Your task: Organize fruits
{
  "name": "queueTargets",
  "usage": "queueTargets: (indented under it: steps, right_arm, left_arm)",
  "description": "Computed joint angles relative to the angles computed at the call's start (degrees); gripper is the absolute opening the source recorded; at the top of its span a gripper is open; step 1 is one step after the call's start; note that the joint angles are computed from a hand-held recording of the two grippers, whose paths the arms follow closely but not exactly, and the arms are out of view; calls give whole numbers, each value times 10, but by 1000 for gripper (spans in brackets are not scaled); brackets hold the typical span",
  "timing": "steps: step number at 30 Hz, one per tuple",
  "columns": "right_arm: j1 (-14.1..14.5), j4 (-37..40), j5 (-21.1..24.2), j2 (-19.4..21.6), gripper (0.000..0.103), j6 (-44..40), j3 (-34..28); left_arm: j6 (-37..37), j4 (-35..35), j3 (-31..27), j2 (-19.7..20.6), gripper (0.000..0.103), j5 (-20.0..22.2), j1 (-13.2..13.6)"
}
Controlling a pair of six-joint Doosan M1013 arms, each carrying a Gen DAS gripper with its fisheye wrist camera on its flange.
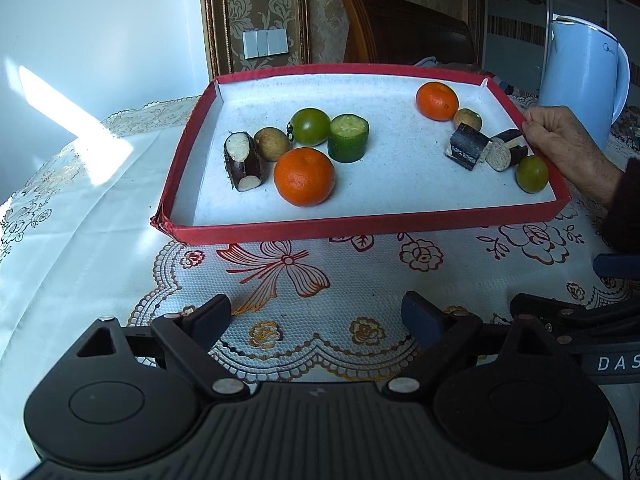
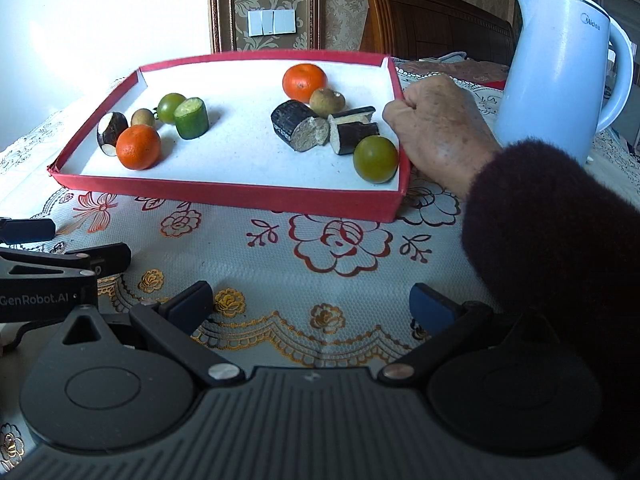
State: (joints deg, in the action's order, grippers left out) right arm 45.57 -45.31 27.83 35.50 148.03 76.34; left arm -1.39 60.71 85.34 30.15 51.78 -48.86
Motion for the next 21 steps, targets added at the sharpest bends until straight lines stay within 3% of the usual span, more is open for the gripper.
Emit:
queueTargets:
  steps: [21]
  right_arm:
    - [1, 0, 1, 1, 103, 0, -1]
  left_arm:
    - [0, -2, -1, 0, 94, -1, 1]
